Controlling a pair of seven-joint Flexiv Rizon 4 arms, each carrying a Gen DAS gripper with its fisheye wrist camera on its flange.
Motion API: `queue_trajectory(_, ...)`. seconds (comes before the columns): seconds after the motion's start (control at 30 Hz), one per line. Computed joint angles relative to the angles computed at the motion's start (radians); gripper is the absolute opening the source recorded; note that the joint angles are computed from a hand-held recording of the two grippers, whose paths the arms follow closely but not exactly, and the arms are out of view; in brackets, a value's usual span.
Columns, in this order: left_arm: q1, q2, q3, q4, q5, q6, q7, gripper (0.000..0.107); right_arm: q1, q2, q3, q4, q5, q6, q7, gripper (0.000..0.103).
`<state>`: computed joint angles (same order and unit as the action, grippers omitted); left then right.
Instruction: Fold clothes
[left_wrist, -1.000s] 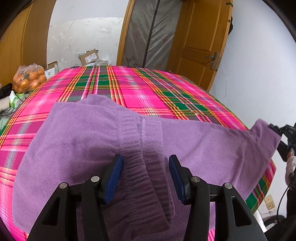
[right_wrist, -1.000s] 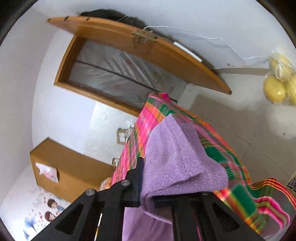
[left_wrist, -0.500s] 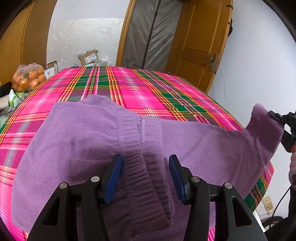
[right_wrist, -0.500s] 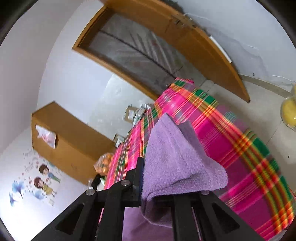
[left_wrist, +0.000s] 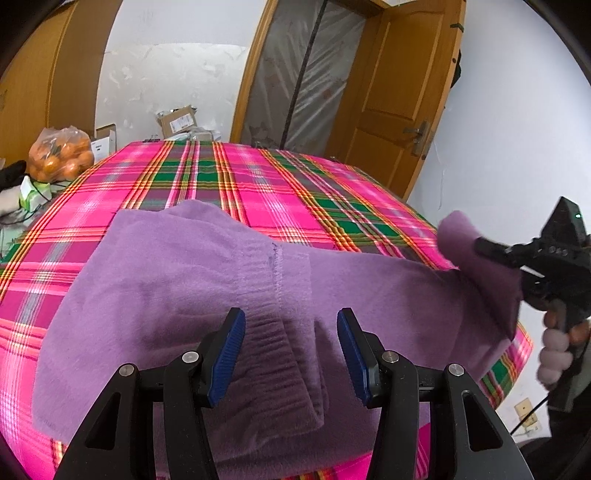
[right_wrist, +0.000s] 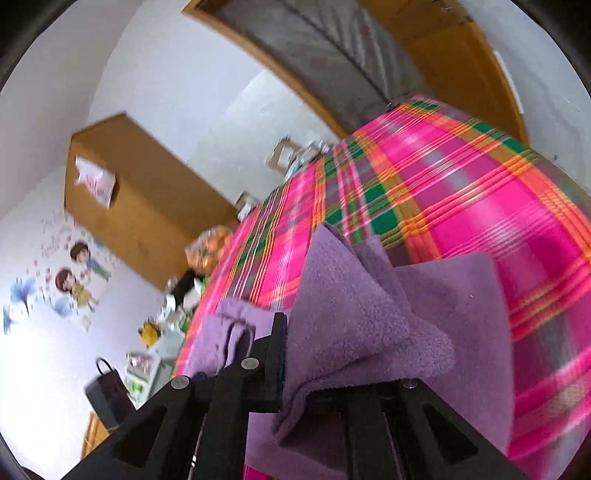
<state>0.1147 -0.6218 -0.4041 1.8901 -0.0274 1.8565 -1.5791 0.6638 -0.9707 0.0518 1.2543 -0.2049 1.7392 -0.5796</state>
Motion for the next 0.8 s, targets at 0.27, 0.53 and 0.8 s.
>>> queue_trajectory(0.27,0.026,0.024,-0.011,0.037,0.017,0.030,-0.036,0.053,-0.022,-0.082,0.111,-0.156,-0.099,-0.222,-0.118,0.016)
queue_trajectory(0.53,0.012,0.045,0.023,0.049,0.022,0.041,-0.067,0.053,0.001,-0.100,0.136,-0.220,-0.080,-0.323,-0.253,0.033)
queue_trajectory(0.8,0.028,0.061,0.019,0.057,0.038,0.048,-0.085,0.053,-0.030,-0.126,0.274,-0.276,-0.015,-0.403,-0.471,0.038)
